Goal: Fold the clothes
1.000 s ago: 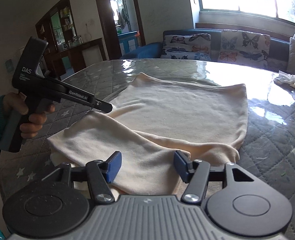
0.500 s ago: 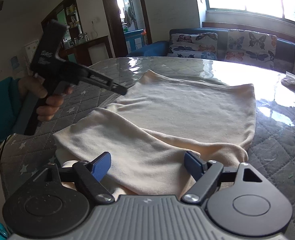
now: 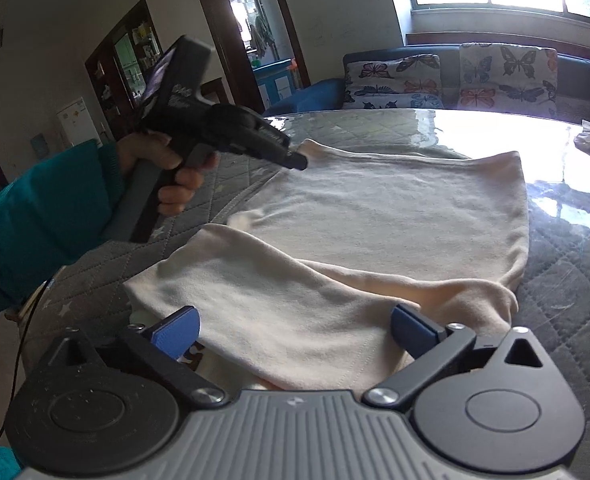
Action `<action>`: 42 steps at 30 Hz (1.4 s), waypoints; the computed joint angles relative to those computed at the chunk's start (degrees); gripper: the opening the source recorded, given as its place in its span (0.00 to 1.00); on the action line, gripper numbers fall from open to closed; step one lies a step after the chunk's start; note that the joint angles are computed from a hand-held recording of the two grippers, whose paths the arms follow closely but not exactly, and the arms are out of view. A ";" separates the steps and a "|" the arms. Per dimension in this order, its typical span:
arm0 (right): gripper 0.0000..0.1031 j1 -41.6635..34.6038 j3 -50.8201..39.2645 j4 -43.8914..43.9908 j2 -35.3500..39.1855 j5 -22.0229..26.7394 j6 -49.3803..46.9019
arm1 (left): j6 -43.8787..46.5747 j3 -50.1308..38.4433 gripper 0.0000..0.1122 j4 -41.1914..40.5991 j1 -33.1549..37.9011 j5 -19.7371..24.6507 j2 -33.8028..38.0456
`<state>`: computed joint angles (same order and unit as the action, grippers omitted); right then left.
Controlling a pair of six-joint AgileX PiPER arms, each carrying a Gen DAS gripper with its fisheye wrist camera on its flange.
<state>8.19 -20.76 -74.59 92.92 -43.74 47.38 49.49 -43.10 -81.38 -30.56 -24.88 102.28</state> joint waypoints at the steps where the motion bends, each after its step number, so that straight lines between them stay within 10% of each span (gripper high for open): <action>1: 1.00 0.16 -0.02 0.11 -0.06 0.19 0.02 | 0.32 -1.03 0.12 0.19 0.67 0.07 0.96; 9: 1.00 -5.02 -2.11 -5.38 3.52 -5.74 6.64 | -0.04 -0.71 0.13 0.59 1.51 0.25 0.29; 25: 1.00 -7.82 -6.39 -12.23 7.24 -9.68 13.78 | -14.93 21.65 0.23 2.03 -26.22 -6.65 -22.19; 42: 1.00 -0.97 -6.49 -7.41 3.46 -1.05 13.15 | -25.21 24.37 0.23 0.28 -34.15 -10.88 -17.12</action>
<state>7.22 -27.24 -82.00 96.38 -44.79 60.53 24.28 -18.73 -81.11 -64.72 -35.76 85.17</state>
